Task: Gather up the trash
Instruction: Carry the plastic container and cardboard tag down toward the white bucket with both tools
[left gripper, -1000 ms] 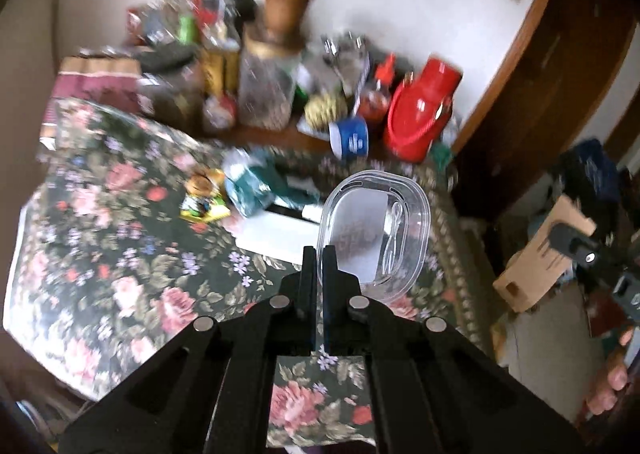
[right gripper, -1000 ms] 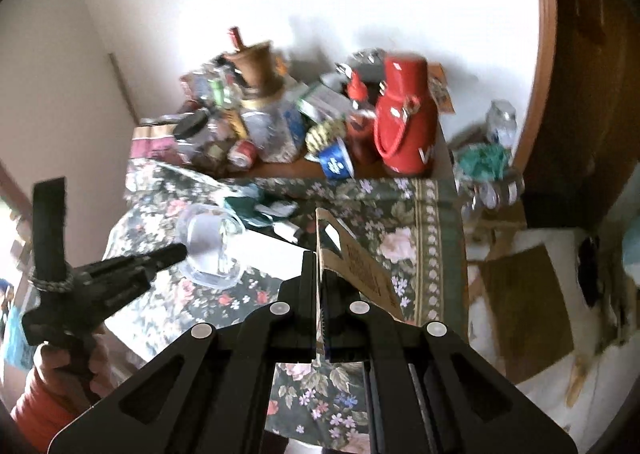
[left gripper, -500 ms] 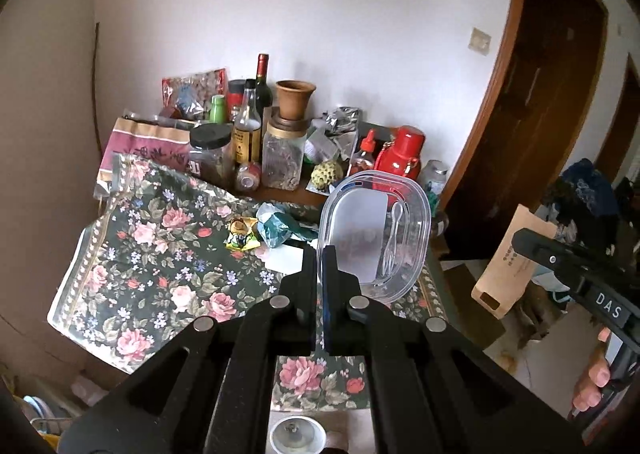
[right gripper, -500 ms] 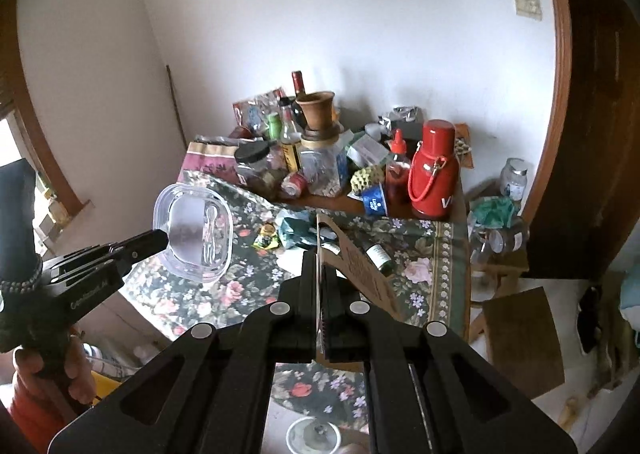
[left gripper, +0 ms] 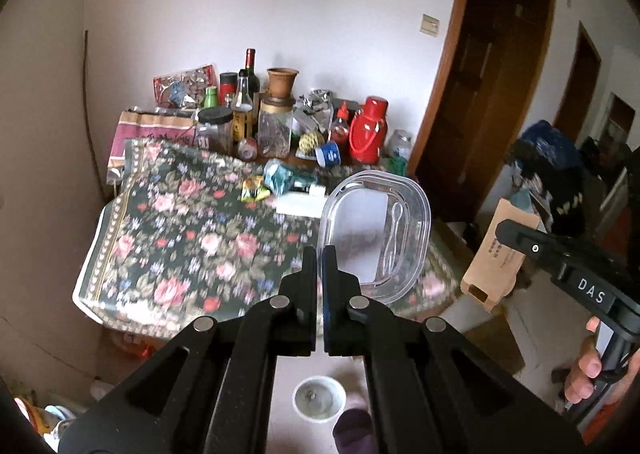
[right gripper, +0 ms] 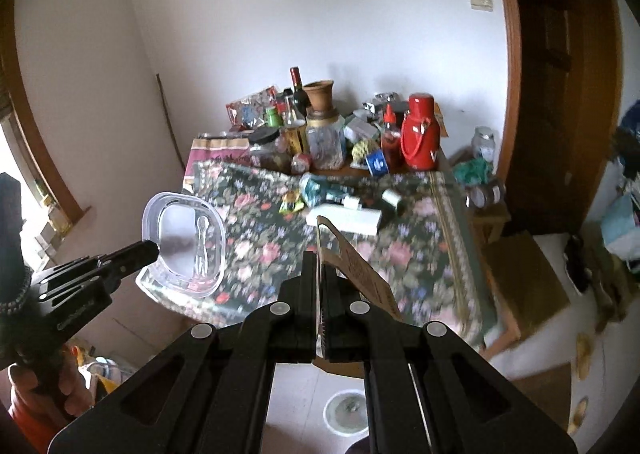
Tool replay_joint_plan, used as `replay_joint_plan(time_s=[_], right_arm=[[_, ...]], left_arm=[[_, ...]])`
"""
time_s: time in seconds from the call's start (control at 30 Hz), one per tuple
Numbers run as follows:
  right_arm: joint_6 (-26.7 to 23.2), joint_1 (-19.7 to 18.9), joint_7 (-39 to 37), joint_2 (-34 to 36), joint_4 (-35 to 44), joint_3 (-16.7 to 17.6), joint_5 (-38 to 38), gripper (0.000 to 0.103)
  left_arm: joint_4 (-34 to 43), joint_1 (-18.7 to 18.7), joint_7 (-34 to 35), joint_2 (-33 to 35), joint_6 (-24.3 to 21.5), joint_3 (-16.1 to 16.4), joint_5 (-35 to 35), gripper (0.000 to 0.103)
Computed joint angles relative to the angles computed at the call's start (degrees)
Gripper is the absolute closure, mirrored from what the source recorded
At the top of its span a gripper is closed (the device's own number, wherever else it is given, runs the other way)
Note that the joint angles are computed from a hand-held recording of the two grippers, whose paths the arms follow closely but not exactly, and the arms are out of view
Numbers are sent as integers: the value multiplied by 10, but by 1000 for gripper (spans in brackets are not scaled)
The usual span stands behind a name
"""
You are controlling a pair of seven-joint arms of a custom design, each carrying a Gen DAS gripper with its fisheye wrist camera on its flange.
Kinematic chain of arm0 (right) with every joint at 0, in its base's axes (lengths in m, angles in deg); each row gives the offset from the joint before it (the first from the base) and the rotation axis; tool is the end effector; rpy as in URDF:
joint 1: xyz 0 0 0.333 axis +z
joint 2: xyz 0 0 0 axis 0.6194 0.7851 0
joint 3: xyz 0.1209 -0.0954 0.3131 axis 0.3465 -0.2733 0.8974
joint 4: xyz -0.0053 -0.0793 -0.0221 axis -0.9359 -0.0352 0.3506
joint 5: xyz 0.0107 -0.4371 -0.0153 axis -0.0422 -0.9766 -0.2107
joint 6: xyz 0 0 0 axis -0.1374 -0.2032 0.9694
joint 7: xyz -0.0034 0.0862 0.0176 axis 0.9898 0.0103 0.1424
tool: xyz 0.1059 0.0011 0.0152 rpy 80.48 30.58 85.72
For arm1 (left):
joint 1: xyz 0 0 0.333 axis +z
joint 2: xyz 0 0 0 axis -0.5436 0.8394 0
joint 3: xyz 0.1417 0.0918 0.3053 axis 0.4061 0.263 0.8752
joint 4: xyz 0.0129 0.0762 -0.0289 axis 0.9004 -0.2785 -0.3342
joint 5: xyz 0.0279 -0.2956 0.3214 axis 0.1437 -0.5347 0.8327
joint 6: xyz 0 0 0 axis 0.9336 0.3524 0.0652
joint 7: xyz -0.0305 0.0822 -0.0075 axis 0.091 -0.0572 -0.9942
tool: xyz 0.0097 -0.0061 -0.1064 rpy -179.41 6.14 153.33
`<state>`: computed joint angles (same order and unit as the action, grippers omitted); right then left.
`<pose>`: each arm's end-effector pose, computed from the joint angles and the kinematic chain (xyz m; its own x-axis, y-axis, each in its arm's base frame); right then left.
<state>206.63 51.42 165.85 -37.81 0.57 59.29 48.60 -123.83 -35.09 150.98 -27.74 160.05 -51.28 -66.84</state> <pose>0.5078 0.1844 0.8801 -0.1040 -0.9757 -0.1930 -0.6490 0.2137 -0.7302 0.6100 -0.1213 0.8624 -0.4673 -0.8718 0.1472 -0.6095 0.1971 -0.7679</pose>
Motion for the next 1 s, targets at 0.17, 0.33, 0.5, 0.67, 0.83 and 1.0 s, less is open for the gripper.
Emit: replay_joint_plan(time_s=[0.17,0.33,0.5,0.67,0.83,1.0], right_arm=[[-37,8,59,-34,-30,27,-21,101],[-81,15,83,-53,-43,37,-19,101],[-95,21,87,-68,-73,35,-4,101],[-75,24,77,-85,-131,20,37,101],[-49,21,53,-105,-200,3,73,101],[-21,16,25,-119,-269,-11,106,101]], left_arm=[[-75,12,52,-63,-26,23,-43,103],[-120,11,71,-99,-57,40,-53,103],[-151,8,61,-113,-82,44,-43,103],[-190,2,49,-120,-86,35,-6,103],[-239,-7,24,-118,-71,21,34,103],[-296,-18,-4,-103,-32,8,62,103]])
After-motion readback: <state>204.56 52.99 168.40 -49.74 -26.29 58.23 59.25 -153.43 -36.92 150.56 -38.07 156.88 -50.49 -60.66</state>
